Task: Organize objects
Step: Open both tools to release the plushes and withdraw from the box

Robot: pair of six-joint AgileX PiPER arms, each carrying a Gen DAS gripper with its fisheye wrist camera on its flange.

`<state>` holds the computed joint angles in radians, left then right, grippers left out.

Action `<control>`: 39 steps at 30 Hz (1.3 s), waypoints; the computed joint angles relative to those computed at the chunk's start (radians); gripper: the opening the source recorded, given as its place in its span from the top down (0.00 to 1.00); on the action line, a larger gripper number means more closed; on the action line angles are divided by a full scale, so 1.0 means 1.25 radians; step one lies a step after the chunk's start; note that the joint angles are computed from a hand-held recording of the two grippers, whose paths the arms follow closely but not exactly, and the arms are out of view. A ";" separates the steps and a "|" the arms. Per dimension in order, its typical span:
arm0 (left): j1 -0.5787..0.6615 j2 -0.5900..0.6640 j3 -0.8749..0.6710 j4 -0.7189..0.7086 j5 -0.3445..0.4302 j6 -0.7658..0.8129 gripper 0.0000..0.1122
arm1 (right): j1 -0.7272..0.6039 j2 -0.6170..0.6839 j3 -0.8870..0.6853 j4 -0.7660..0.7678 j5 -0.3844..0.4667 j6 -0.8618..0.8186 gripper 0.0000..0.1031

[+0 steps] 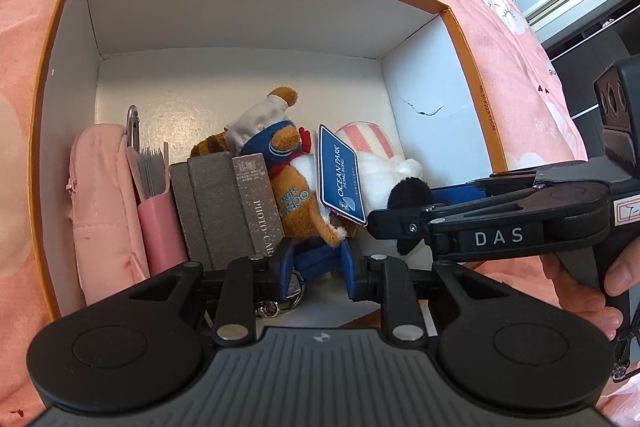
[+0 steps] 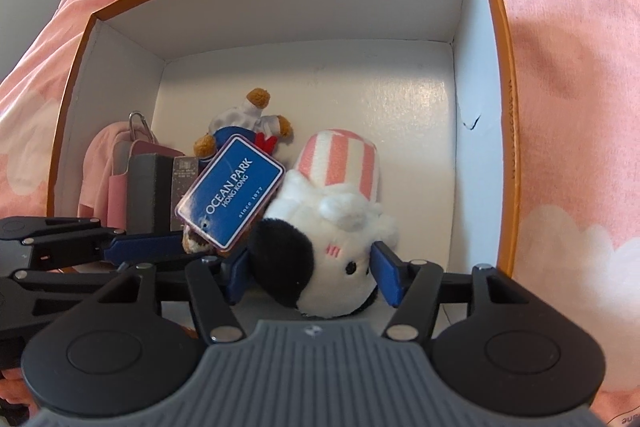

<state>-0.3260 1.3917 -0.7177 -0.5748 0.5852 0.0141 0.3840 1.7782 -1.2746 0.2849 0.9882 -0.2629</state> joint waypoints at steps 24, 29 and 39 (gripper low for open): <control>-0.005 -0.028 0.010 -0.012 -0.004 0.013 0.76 | 0.024 0.035 -0.049 -0.040 0.030 -0.045 0.38; -0.015 -0.062 0.006 0.007 0.001 -0.010 0.75 | 0.033 -0.004 -0.030 -0.055 0.012 -0.042 0.30; -0.078 -0.181 0.012 0.053 0.065 -0.051 0.70 | 0.009 -0.152 0.076 0.033 -0.027 -0.085 0.36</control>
